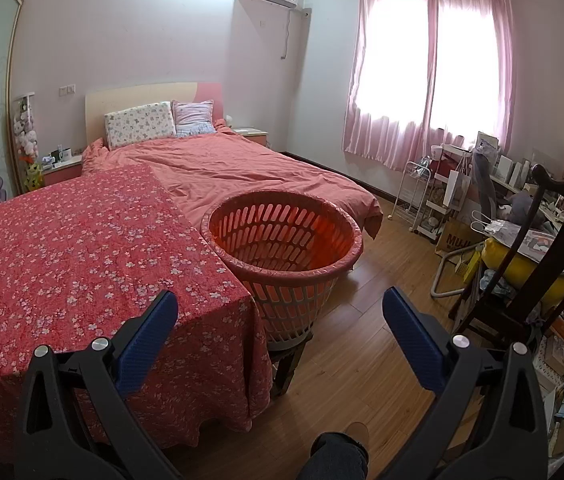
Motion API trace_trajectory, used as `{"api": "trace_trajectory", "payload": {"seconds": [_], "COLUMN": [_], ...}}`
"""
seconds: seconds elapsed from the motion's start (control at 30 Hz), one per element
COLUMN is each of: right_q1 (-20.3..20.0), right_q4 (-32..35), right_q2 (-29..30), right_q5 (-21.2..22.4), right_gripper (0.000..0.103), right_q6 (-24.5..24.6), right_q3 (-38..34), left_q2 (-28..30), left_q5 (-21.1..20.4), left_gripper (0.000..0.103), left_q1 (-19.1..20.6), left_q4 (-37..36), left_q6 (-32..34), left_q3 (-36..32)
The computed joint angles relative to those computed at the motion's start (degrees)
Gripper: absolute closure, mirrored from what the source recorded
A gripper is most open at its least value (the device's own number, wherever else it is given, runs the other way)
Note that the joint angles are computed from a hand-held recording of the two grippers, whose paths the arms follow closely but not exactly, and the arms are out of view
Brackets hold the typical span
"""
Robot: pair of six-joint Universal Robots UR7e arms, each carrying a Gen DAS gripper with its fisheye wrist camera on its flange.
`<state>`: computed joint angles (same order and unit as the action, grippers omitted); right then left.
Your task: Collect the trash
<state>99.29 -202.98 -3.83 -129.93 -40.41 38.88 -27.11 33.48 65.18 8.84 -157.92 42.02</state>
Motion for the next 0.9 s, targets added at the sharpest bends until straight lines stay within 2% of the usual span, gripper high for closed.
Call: {"api": "trace_trajectory", "payload": {"seconds": [0.9], "right_q1": [0.0], "right_q4": [0.0], "right_q2": [-0.1], "right_q5": [0.0], "right_gripper": [0.002], "right_q6": [0.1], "right_q3": [0.1], "left_q2": [-1.6], "left_q5": [0.2], "left_gripper": [0.004], "left_q1": [-0.5], "left_q4": [-3.4], "left_q6": [1.5], "left_q3": [3.0]}}
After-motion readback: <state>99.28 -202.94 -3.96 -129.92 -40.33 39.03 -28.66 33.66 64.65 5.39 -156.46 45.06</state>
